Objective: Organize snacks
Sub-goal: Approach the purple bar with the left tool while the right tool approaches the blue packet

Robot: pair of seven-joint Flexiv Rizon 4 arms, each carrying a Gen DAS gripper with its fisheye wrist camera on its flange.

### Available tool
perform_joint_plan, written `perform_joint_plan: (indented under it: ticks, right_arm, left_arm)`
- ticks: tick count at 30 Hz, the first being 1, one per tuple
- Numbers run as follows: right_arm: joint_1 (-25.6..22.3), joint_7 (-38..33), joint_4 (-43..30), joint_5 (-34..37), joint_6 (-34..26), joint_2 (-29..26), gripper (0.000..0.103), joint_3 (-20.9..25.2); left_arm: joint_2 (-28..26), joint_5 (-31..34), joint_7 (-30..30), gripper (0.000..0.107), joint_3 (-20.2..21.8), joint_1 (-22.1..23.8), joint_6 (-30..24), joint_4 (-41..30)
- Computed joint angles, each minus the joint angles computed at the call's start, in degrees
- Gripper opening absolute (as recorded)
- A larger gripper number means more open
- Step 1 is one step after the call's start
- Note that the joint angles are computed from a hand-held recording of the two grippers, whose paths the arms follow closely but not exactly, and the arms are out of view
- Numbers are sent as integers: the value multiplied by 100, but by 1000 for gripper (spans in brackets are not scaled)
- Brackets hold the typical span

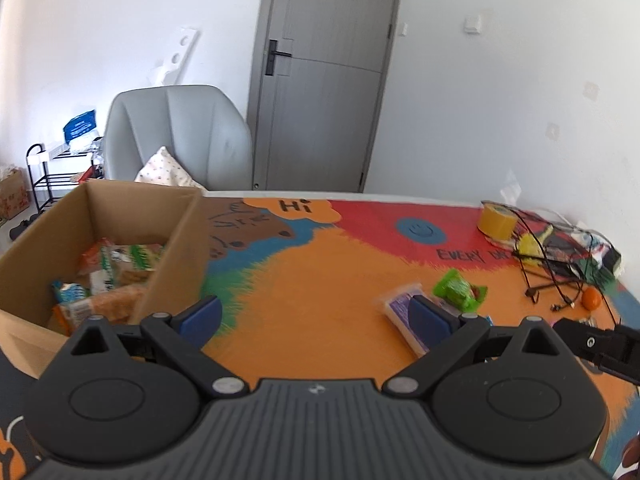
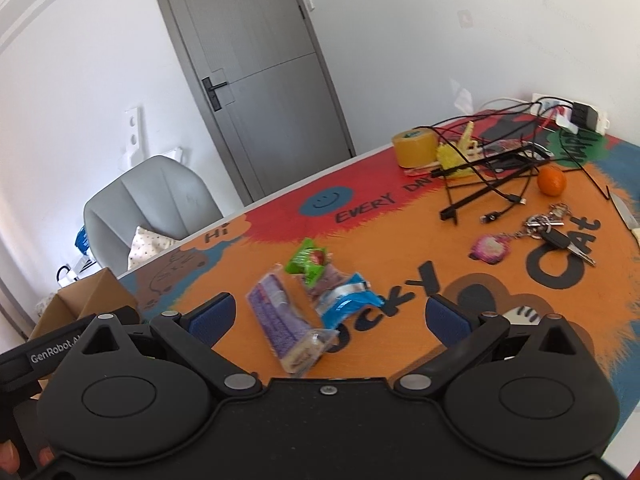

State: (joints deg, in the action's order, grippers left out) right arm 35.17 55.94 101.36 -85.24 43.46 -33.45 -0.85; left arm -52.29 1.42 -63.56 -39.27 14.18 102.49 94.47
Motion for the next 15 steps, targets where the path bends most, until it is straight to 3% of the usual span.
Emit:
perform_joint_plan:
  ticks: [10,15]
  right_arm:
    - [-272,656,409,-427,211,87,102,27]
    - [-471,901,419,-732,492,5,95,25]
  left_arm:
    - [-118,-99,287,99,194,-448,-217,-140]
    - [-176,-327,331,99,432,-768,-341,-332]
